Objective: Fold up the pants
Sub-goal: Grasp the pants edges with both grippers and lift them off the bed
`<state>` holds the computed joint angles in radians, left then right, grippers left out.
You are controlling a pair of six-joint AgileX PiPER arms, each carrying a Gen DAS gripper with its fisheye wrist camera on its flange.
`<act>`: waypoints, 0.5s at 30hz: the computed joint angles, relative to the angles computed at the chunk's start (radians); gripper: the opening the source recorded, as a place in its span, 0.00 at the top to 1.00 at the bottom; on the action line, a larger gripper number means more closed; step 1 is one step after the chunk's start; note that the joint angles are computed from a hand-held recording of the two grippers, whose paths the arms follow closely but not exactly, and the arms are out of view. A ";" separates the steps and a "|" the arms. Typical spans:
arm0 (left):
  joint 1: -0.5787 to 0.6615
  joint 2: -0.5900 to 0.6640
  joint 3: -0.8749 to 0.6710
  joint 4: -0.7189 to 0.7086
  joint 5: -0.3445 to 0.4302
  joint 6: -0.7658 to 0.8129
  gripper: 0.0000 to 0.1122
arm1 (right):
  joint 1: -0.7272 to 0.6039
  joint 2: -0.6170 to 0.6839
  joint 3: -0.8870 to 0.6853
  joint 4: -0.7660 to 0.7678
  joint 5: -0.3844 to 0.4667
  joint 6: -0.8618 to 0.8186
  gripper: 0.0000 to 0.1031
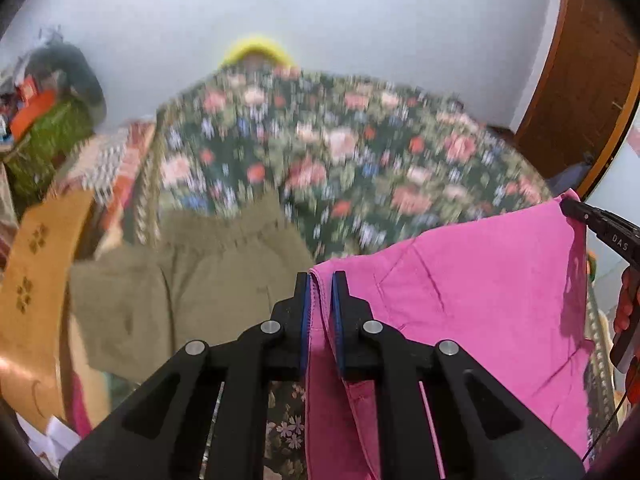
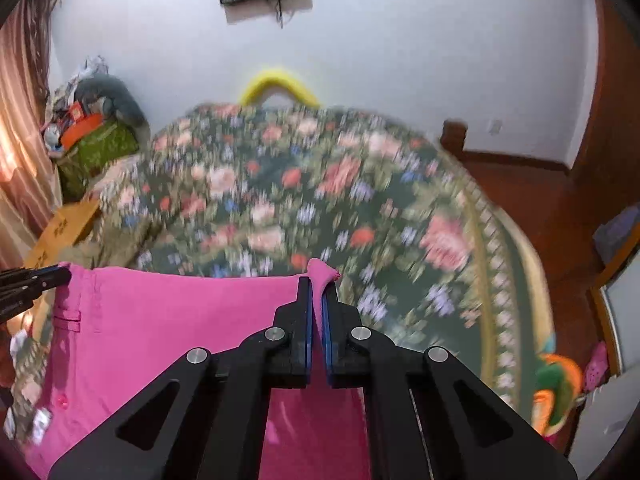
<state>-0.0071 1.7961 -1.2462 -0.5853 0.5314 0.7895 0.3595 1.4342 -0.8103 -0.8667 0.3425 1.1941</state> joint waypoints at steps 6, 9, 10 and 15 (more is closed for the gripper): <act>-0.003 -0.146 0.009 -0.018 0.033 0.017 0.91 | 0.069 -0.163 -0.046 0.031 0.144 -0.039 0.97; 0.005 -0.212 0.045 -0.016 0.053 0.041 0.91 | 0.122 -0.249 -0.031 0.057 0.202 -0.064 0.97; 0.010 -0.242 0.070 -0.014 0.052 0.056 0.91 | 0.157 -0.290 -0.010 0.047 0.230 -0.049 0.97; 0.078 -0.377 0.209 -0.088 0.090 0.191 0.91 | 0.371 -0.428 0.080 -0.012 0.391 0.083 0.97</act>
<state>0.0711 1.4190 -1.0377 -0.6733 0.6209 0.9807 0.7300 1.0063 -0.7305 -0.8790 0.7337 1.2774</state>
